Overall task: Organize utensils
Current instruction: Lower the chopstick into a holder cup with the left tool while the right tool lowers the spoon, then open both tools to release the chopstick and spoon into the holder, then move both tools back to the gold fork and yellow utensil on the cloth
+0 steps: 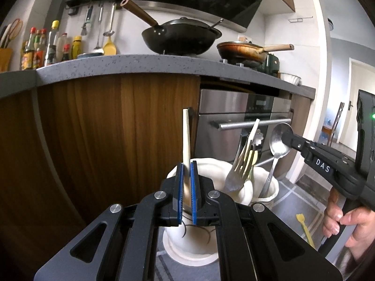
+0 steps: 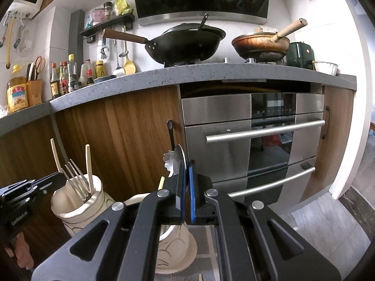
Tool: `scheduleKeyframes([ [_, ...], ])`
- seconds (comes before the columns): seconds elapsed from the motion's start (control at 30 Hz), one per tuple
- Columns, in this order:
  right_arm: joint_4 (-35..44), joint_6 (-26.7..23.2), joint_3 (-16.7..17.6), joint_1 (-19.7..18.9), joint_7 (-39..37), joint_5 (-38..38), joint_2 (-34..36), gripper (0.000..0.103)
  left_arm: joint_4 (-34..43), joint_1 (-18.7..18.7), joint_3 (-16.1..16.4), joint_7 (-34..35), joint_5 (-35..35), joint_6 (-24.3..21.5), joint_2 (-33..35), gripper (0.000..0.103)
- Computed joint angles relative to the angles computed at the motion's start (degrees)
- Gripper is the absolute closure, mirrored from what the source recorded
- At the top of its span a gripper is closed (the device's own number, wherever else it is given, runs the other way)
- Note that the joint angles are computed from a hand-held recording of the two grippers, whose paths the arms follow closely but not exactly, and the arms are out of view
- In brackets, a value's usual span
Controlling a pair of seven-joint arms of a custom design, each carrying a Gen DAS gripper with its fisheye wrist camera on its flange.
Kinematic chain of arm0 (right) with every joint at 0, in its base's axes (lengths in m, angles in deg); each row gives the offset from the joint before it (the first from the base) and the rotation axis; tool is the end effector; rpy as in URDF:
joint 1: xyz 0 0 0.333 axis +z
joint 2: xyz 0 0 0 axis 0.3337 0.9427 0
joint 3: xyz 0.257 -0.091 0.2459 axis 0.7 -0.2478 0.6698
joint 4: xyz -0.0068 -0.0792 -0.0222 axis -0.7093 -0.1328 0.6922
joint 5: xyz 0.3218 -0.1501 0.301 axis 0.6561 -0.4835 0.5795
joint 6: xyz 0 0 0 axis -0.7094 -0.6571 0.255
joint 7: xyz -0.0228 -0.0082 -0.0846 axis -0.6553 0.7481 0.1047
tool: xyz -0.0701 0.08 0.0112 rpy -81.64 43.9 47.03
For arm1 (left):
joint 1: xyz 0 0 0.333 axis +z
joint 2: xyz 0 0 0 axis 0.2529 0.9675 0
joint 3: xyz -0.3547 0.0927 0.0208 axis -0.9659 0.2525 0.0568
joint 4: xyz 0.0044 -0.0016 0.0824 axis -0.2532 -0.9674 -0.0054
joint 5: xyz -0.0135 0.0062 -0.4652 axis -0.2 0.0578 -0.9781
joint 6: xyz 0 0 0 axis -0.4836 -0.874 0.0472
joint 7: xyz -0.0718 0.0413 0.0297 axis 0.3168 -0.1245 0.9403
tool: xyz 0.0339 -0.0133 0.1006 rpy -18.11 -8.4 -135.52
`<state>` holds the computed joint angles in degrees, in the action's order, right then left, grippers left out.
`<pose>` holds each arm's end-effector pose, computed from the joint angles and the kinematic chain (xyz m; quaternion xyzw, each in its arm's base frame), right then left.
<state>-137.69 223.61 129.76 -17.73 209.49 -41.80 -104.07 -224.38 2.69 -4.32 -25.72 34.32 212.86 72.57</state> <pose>0.4041 0.2393 0.5008 -0.4688 0.6565 -0.4329 0.4024 0.4486 -0.2342 0.5090 -0.3960 0.7243 -0.5095 0.2429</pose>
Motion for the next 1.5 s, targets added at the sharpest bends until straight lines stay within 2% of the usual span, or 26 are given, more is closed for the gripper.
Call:
scheduleKeyframes([
  [0.17,0.29,-0.68,-0.75,0.12,0.24,-0.09,1.41,0.100,1.72,-1.61,2.21,-5.53,6.03,-1.46,0.80,0.097],
  [0.27,0.43,-0.84,-0.95,-0.06,0.31,-0.43,1.51,0.100,1.26,-0.07,0.29,-3.04,3.64,-1.28,0.71,0.096],
  [0.47,0.34,-0.61,-1.44,0.18,0.29,-0.71,1.92,0.100,1.04,-0.07,-0.07,-1.62,2.33,-1.38,0.74,0.096],
  [0.5,0.31,-0.61,-1.50,0.23,0.28,-0.72,1.91,0.098,1.08,-0.20,0.08,-1.73,2.47,-1.41,0.76,0.096],
  [0.6,-0.50,-0.60,-2.51,1.39,0.23,-0.57,1.34,0.085,0.81,-0.27,-0.06,-1.66,1.79,-1.39,0.45,0.084],
  [0.67,-1.56,-1.26,-4.19,3.38,-0.18,-0.56,0.48,0.077,0.42,-0.16,-0.39,-1.06,1.04,-1.50,-0.34,0.082],
  [0.73,-2.88,-1.93,-6.39,5.95,-0.73,-0.67,-0.24,0.062,-0.66,0.85,-1.93,1.87,-2.64,-1.36,-1.50,0.070],
  [0.83,-5.08,-3.96,-10.21,10.48,-2.04,-1.33,-1.81,0.051,-1.63,-0.35,-0.76,1.66,-3.60,-1.71,-3.78,0.052],
  [0.87,-6.00,-5.58,-11.85,12.55,-2.77,-1.77,-2.73,0.049,-2.00,-0.88,-0.31,1.49,-3.73,-2.02,-4.63,0.048],
  [0.93,-7.25,-7.97,-14.21,15.64,-3.44,-2.75,-3.90,0.034,-2.24,-3.31,2.06,-0.29,-2.20,-3.14,-6.06,0.038],
  [1.03,-10.02,-11.37,-18.36,21.50,-4.54,-4.19,-5.93,0.023,-2.18,-10.64,8.98,-6.10,4.42,-6.02,-8.33,0.027],
  [1.13,-12.28,-14.55,-21.38,25.94,-4.16,-5.30,-7.66,0.015,-2.42,-18.93,15.45,-9.38,9.68,-10.35,-10.75,0.022],
  [1.2,-13.96,-16.38,-22.92,28.48,-3.20,-5.77,-8.91,0.013,-3.33,-24.83,19.06,-8.94,10.30,-14.30,-12.73,0.015],
  [1.33,-16.49,-18.09,-23.98,31.05,-0.15,-7.00,-9.99,0.008,-5.58,-30.88,21.84,-6.45,7.39,-18.02,-14.69,0.011],
  [1.5,-18.53,-19.85,-25.84,33.25,2.67,-8.68,-8.93,0.006,-7.61,-37.15,24.90,-2.78,2.53,-19.95,-14.08,0.010],
])
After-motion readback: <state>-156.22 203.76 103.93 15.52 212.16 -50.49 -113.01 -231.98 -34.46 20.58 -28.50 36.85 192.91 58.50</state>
